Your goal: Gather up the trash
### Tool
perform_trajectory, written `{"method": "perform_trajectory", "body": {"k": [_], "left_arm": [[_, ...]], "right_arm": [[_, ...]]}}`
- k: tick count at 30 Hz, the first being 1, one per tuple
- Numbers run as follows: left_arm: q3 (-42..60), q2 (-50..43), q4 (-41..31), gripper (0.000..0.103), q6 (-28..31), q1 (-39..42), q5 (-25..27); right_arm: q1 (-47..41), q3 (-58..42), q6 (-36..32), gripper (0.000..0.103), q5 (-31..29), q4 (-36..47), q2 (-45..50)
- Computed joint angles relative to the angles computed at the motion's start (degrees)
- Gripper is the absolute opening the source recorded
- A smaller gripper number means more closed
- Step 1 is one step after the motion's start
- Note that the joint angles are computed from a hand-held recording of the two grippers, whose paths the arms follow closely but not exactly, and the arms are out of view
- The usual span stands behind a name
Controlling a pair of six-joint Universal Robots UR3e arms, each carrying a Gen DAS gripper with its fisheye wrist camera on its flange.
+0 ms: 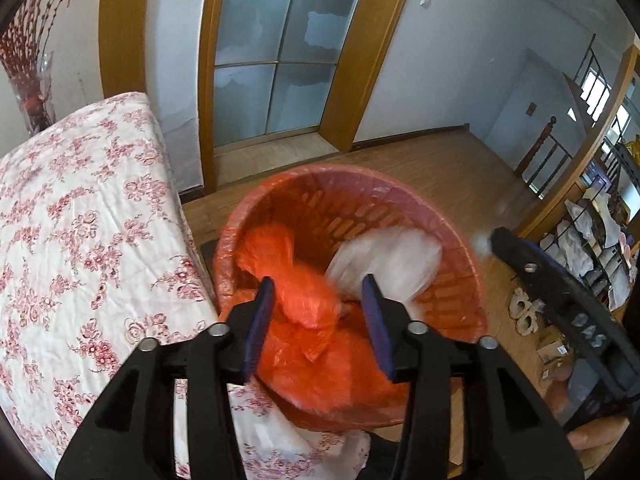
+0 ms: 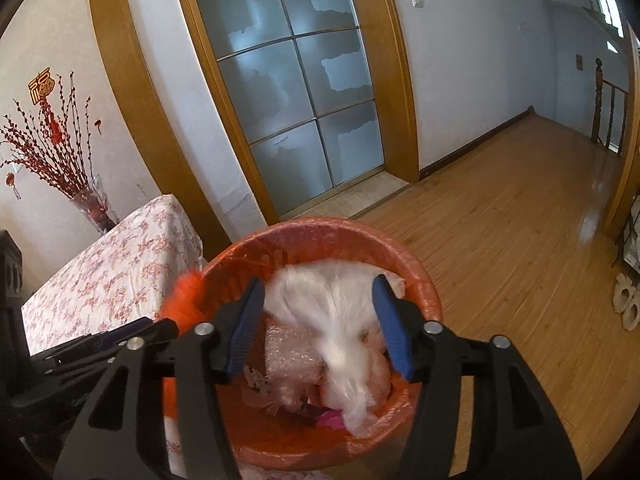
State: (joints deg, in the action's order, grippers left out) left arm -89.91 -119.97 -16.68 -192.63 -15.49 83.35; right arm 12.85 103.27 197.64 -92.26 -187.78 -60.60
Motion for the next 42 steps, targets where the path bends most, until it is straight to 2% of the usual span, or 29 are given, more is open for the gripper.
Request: {"method": "perform_trajectory", "body": {"k": [5, 8, 11, 14, 17, 21, 27, 32, 34, 42], "left_arm": [[-1.6, 1.2, 0.2, 0.051, -0.4, 0.1, 0.2], [-5.1, 3.9, 1.8, 0.052, 0.2, 0.2, 1.2], [-12.1, 8.6, 6.4, 0.06, 0.5, 0.3, 3.4], [-20.0, 14.4, 11.0, 0.069, 1.0, 0.2, 6.4], [-29.4, 21.5, 16.5, 0.08, 1.2, -0.1, 10.2], [-38.5, 28.9, 21.0, 0.093, 0.8, -0.9, 14.8], [-49.5, 38.0, 25.9, 0.098, -1.8, -7.1, 26.3], [-53.5, 39.8, 28.5, 0.1, -5.4, -14.1, 37.8], [-54.7, 40.6, 28.5, 0.1, -7.0, -16.2, 41.4], [-57.9, 42.2, 26.6, 0.1, -13.0, -22.4, 51.6]], "right_arm": [[0.1, 3.4, 0.6, 0.064, -1.0, -2.0, -2.3], [1.0, 6.0, -0.7, 0.07, -2.7, -3.5, -4.1], [3.1, 8.0, -1.9, 0.081, -5.5, -4.8, -6.1], [4.3, 12.6, -2.6, 0.095, -5.3, -8.0, -9.4], [5.7, 16.8, -2.2, 0.099, -3.4, -10.0, -12.9], [10.9, 20.3, -0.7, 0.099, -5.4, -11.5, -15.6], [22.7, 22.5, 2.5, 0.099, -15.7, -15.0, -15.6], [30.1, 22.6, 6.9, 0.099, -24.2, -15.5, -14.9], [33.7, 21.5, 8.0, 0.099, -29.6, -14.8, -13.8], [44.1, 14.6, 9.6, 0.099, -45.0, -10.5, -8.3]]}}
